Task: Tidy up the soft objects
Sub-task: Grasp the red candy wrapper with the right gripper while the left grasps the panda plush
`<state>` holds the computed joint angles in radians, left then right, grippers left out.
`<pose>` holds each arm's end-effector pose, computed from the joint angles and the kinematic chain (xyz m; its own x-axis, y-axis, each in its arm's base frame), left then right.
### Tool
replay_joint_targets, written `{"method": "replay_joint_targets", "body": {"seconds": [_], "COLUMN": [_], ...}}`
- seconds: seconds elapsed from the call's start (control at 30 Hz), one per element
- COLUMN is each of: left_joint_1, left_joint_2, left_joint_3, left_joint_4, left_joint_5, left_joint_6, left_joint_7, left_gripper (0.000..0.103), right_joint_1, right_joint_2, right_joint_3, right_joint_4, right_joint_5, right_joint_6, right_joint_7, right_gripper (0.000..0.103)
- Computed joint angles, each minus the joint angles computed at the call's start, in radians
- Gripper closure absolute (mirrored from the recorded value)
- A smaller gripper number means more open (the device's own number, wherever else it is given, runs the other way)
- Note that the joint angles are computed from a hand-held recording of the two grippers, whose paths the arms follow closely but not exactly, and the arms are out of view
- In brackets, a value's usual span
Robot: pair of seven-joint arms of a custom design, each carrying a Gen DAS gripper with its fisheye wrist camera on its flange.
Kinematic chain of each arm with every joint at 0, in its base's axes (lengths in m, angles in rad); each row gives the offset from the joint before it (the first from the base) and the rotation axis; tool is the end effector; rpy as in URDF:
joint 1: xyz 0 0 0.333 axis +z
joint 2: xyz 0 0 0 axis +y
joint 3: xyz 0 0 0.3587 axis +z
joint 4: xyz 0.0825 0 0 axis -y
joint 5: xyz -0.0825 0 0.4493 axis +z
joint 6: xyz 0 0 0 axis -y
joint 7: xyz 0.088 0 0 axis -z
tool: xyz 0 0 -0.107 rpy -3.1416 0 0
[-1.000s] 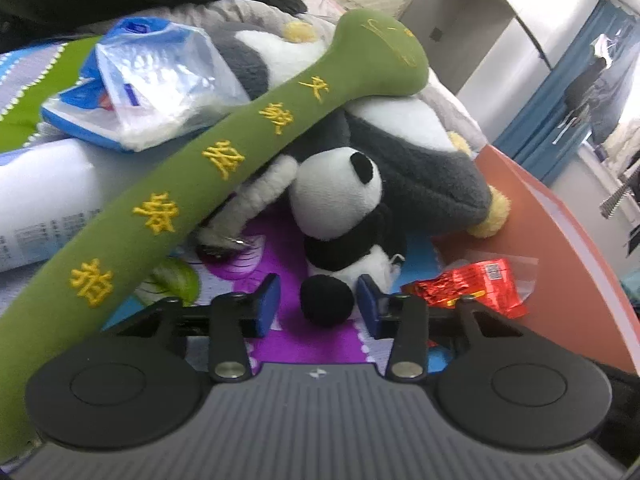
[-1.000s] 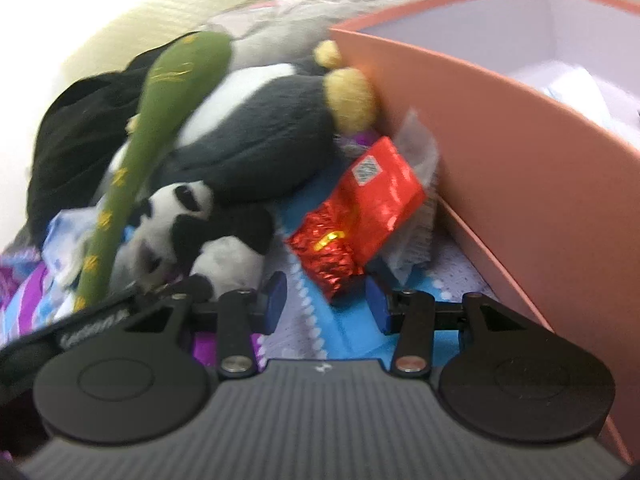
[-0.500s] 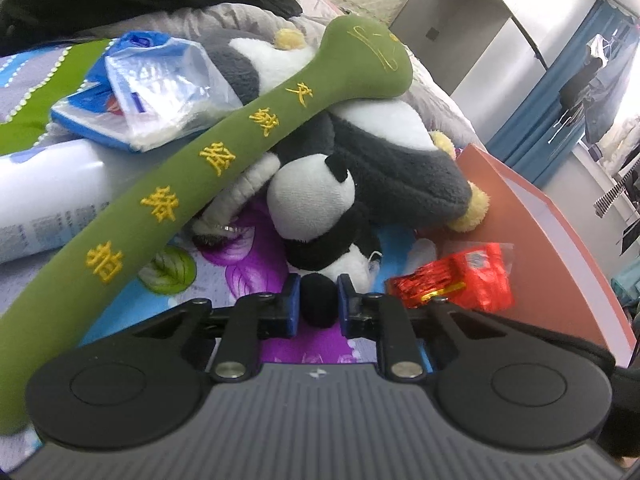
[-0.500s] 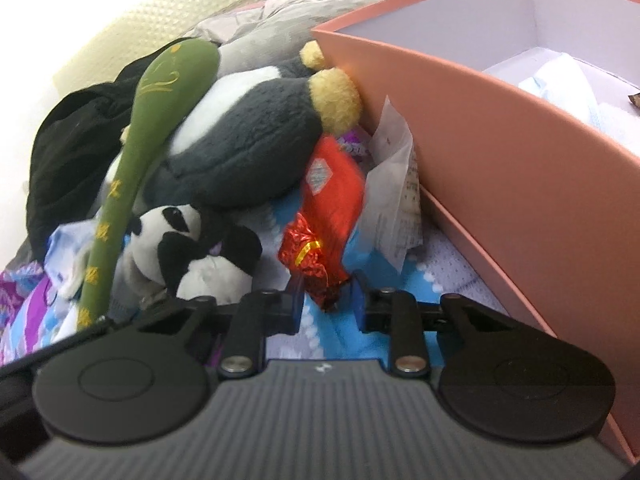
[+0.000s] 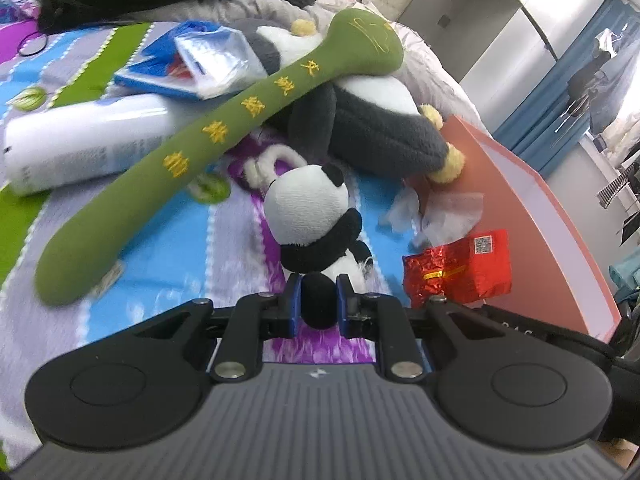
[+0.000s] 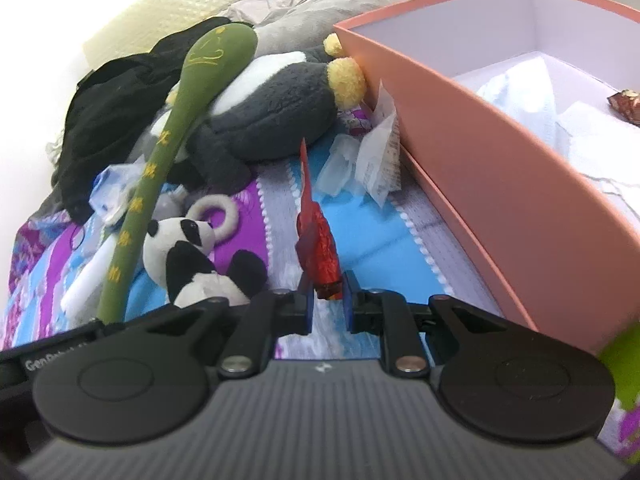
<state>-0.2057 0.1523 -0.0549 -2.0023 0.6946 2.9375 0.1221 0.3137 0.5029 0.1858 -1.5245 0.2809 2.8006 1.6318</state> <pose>0.6525 -0.2151 0.4705 0.3354 -0.8259 0.4532 -0.5847 -0.5597 -0.5873 0.7408 0.3541 0.4710 0.2750 -0.8862 -0.3729 -0.7821 0.0194 -0.6229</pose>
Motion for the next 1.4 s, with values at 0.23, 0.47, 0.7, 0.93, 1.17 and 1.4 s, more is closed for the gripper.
{"method": "replay_joint_targets", "body": {"seconds": [0.23,0.47,0.7,0.93,1.17,1.4], "left_joint_1": [0.018,0.039,0.070,0.096,0.106,0.118], "left_joint_2": [-0.094,-0.192,-0.291,-0.326,-0.322,-0.322], "left_joint_3": [-0.062,-0.124,-0.178,-0.208,-0.221,-0.245], "left_joint_4": [-0.099,-0.194,-0.276,-0.318,-0.327,-0.318], "left_joint_5": [-0.108,-0.187,-0.256,-0.315,-0.359,-0.311], "left_joint_6": [-0.010,-0.010,-0.032,-0.029,0.001,-0.044], "left_joint_7": [0.065,0.074,0.102,0.113,0.145,0.075], "left_gripper": [0.082,0.083,0.083,0.081,0.043,0.043], "right_joint_1": [-0.052,-0.054,-0.047,-0.025,-0.006,0.012], "right_joint_2": [-0.130,-0.239,-0.281,-0.280,-0.315,-0.338], "right_joint_3": [0.034,0.027,0.006,-0.025,-0.048,-0.056], "right_joint_4": [-0.146,-0.242,-0.272,-0.288,-0.327,-0.378], "right_joint_5": [0.086,0.210,0.362,0.352,0.228,0.069], "right_joint_6": [-0.043,-0.130,-0.226,-0.227,-0.150,-0.004], "right_joint_7": [-0.095,-0.168,-0.220,-0.158,-0.084,-0.093], "right_gripper": [0.085,0.085,0.085,0.083,0.065,0.065]}}
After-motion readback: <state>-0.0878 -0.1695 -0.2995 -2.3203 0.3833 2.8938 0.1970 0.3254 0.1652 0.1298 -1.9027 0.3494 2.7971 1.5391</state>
